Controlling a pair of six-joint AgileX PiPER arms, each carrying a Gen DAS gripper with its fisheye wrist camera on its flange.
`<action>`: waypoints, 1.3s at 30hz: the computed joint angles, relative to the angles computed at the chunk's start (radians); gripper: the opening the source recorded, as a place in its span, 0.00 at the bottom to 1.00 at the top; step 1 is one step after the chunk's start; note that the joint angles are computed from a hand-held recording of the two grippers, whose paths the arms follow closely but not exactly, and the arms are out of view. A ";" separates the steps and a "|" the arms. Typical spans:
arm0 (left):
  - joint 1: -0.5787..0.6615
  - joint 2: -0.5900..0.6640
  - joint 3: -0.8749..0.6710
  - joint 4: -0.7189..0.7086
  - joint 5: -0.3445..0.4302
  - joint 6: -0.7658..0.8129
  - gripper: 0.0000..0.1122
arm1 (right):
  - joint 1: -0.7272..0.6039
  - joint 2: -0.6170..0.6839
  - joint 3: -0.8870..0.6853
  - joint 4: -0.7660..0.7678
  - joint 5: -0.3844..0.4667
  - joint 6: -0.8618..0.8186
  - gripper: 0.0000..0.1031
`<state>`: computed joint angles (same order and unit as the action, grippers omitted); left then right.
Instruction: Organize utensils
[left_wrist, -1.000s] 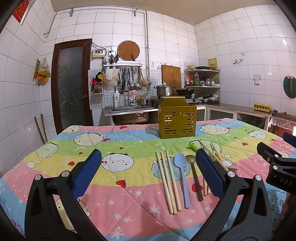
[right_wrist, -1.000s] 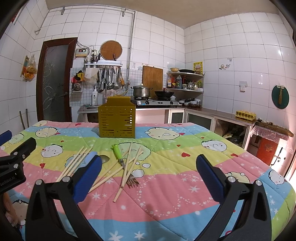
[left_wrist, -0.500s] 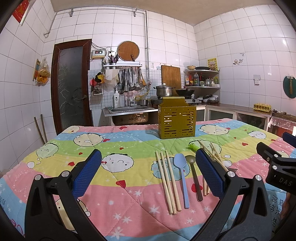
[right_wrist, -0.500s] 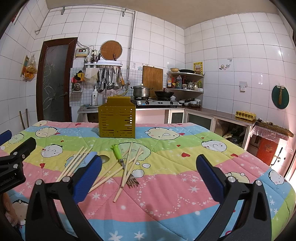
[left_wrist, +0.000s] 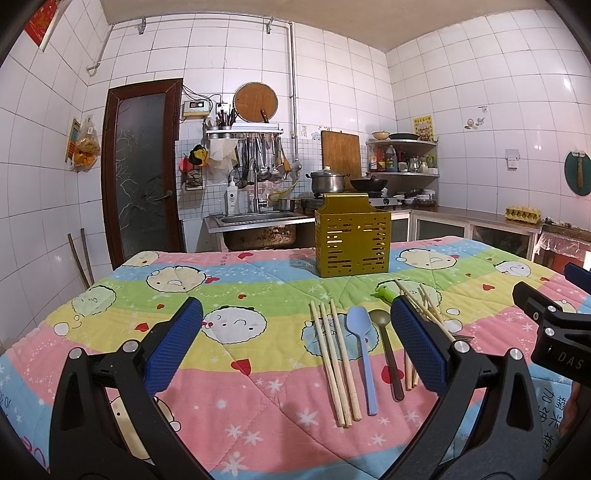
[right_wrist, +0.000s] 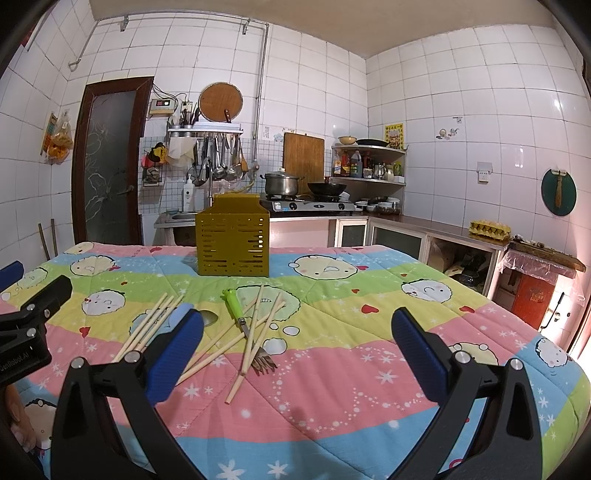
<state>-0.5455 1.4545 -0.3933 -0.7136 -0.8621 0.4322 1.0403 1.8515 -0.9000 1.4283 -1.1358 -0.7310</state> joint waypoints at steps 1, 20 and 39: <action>-0.001 0.000 0.000 -0.003 -0.001 0.002 0.87 | -0.001 0.000 0.000 -0.001 0.001 0.000 0.96; 0.000 -0.039 -0.044 -0.048 0.087 0.071 0.87 | -0.047 -0.053 0.063 -0.105 0.141 0.093 0.96; 0.316 0.174 -0.602 -0.010 0.704 0.225 0.87 | -0.308 0.055 -0.368 0.101 0.465 -0.459 0.96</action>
<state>-0.2297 1.6285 -0.9953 -0.7237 -0.1577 0.6568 0.7326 1.9067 -1.2679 1.5298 -0.6706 -1.1895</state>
